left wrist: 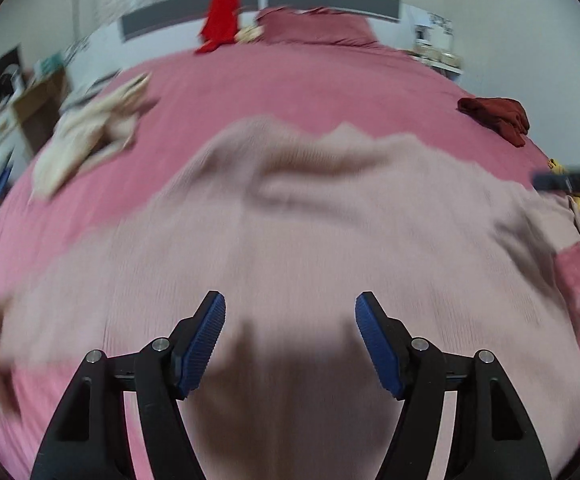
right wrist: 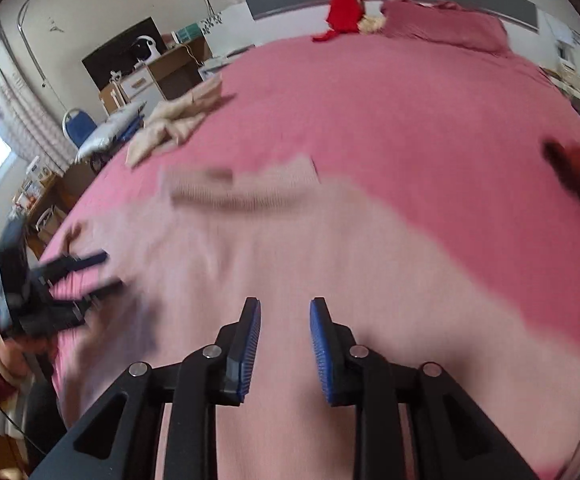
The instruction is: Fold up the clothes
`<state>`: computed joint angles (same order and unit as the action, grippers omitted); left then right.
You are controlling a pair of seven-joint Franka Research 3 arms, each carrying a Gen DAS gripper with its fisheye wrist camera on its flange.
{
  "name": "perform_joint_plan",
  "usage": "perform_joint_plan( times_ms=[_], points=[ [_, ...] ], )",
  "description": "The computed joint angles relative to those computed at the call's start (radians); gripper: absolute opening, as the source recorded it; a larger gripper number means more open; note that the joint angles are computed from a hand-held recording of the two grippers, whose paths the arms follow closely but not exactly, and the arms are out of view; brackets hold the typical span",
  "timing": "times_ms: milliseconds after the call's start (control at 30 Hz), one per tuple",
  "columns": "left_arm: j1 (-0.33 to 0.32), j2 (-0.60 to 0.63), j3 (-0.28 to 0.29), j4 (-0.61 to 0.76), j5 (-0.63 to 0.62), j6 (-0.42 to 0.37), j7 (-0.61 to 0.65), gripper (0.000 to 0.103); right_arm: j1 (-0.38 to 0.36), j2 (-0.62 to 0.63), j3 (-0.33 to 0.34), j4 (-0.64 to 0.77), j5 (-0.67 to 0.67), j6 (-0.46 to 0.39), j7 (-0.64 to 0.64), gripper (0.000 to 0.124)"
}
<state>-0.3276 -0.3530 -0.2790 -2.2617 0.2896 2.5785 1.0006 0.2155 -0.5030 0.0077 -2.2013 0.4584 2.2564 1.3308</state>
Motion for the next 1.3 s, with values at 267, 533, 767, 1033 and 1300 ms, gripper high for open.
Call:
perform_joint_plan(
  times_ms=[267,533,767,1033,1300],
  points=[
    [0.075,0.325,0.105,0.351,-0.217,0.083,0.199,0.079,-0.002,0.56,0.007,0.555,-0.047,-0.151,0.016,0.027],
    [0.144,0.655,0.036,0.76,-0.467,-0.342,0.402,0.079,0.024,0.761,0.037,0.728,-0.214,-0.202,-0.029,0.028],
    [0.087,0.708,0.046,0.806,-0.261,-0.373,0.372,0.072,0.053,0.715,0.041,0.638,-0.258,-0.116,-0.029,0.004],
    [0.01,0.645,0.156,0.672,0.136,-0.024,0.035,0.041,0.089,0.578,0.014,0.404,-0.694,0.367,0.239,0.004],
    [0.04,0.582,0.16,0.536,0.277,0.067,-0.199,0.042,0.017,0.633,0.014,0.407,-0.408,0.345,0.22,0.022]
  ],
)
